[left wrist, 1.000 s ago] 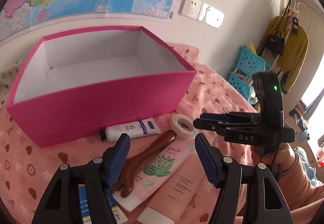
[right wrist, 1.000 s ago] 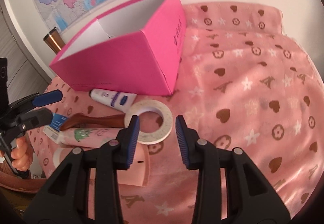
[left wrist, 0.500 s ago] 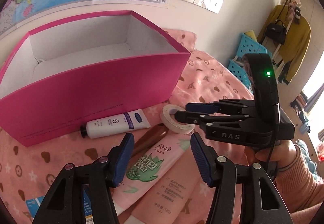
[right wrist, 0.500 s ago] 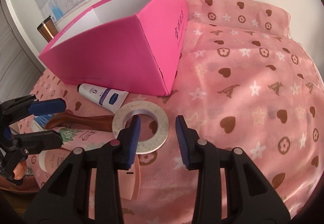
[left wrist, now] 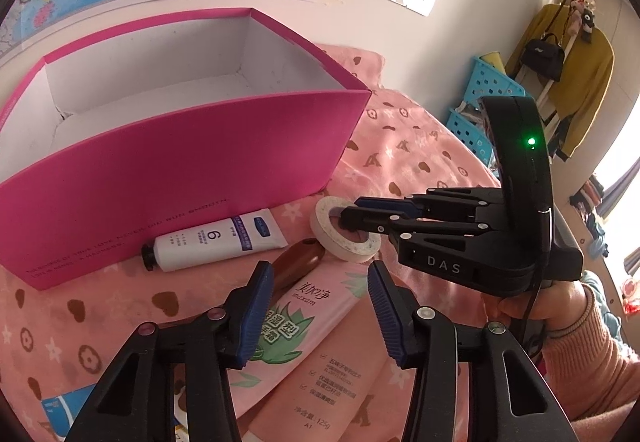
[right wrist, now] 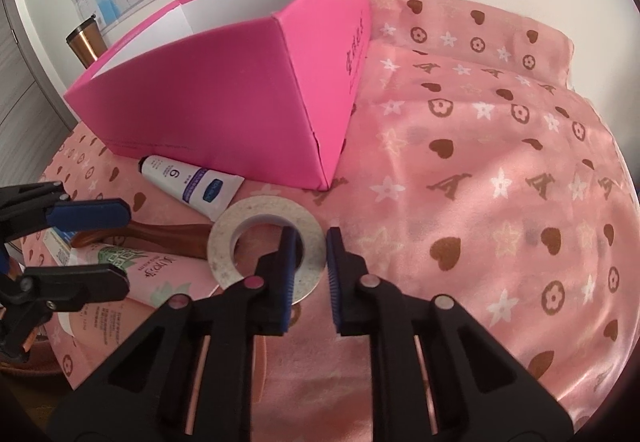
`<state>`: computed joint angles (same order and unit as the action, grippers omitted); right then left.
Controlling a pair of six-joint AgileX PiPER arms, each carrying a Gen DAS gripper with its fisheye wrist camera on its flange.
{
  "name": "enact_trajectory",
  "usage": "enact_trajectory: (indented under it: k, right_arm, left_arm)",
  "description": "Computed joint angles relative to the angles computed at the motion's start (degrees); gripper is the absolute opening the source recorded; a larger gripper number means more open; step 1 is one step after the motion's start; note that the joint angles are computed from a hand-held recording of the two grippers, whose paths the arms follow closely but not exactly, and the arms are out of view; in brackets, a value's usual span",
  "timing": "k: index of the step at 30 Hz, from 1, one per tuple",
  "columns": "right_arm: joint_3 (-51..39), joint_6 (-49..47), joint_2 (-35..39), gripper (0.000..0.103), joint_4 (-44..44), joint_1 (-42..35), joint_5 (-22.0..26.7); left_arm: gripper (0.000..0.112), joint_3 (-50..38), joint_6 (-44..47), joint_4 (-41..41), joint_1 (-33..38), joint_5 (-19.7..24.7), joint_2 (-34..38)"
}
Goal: Organize rigid objects
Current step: 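Lift the tape roll with the right gripper over the pink box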
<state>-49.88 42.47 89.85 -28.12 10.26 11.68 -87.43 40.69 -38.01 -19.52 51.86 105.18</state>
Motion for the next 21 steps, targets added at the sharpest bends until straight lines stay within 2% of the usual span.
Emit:
enact_trajectory:
  k: [4,13,21]
  right_arm:
    - [1.7,7.1,-1.9,0.016,-6.0,0.6,-0.8]
    - [5.2,28.7,-6.0,0.015,-25.8,3.6,-0.9]
    - [6.1,37.4,-8.9,0.015,-34.0,6.1,0.0]
  left_arm:
    - [0.043,-0.9,0.2,-0.6,-0.3,1.0,0.7]
    - [0.042,-2.3,0.4,-2.3,-0.5,3.3,2.2]
    - [0.035,-4.3,-0.2,-4.6,0.7,5.8,4.0]
